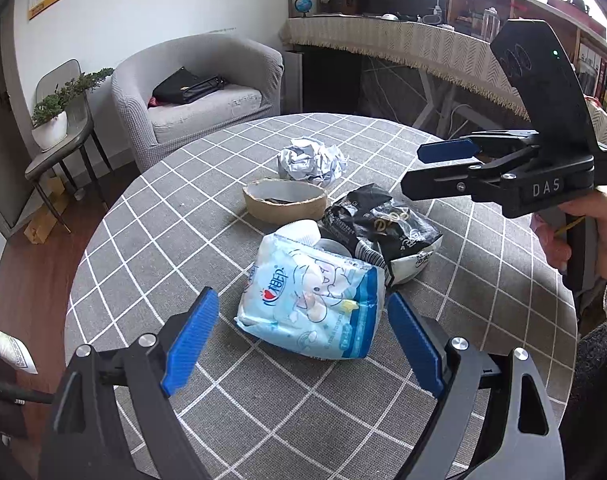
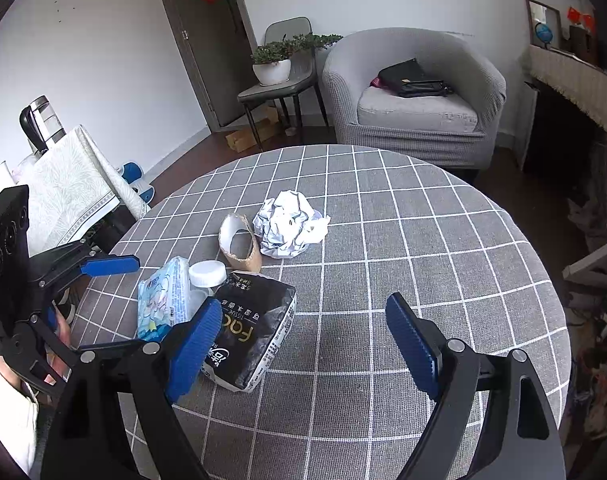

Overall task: Collect trash
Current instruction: 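Grasp the blue-white wipe pack with the left tool while the right tool grasps the black tissue bag, then carry the wipe pack with the left tool while the right tool carries the black bag to the bin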

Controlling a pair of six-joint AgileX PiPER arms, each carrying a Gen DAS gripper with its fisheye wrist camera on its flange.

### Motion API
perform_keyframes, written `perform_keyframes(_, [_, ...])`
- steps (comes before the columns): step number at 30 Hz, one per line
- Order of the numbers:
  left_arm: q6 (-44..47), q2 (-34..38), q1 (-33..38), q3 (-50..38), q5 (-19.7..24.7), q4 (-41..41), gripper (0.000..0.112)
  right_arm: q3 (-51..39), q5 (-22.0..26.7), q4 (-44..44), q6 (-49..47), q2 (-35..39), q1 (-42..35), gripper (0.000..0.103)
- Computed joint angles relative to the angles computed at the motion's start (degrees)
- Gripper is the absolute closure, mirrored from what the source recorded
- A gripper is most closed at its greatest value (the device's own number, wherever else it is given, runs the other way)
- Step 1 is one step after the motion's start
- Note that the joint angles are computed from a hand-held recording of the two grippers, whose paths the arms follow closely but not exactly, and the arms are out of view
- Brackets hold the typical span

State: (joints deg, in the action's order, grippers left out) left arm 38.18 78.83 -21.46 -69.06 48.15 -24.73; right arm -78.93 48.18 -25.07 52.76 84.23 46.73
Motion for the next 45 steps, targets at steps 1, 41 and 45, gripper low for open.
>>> perform_keyframes(1, [-0.27, 0.46, -0.36, -0.49, -0.08, 0.57, 0.024, -0.06, -0.12, 0.38, -0.36, 0.12, -0.21, 0.018])
perform_keyframes(41, [-3.91, -8.23, 6.31, 5.42, 3.36, 0.03, 0.039, -18.82, 13.91, 0.29, 0.26, 16.17, 5.66, 0.018])
perform_keyframes(45, [-2.56, -10.82, 8.37, 6.60, 4.91, -1.83, 0.039, -22.00, 18.70, -3.50, 0.39, 19.03, 7.63, 0.025])
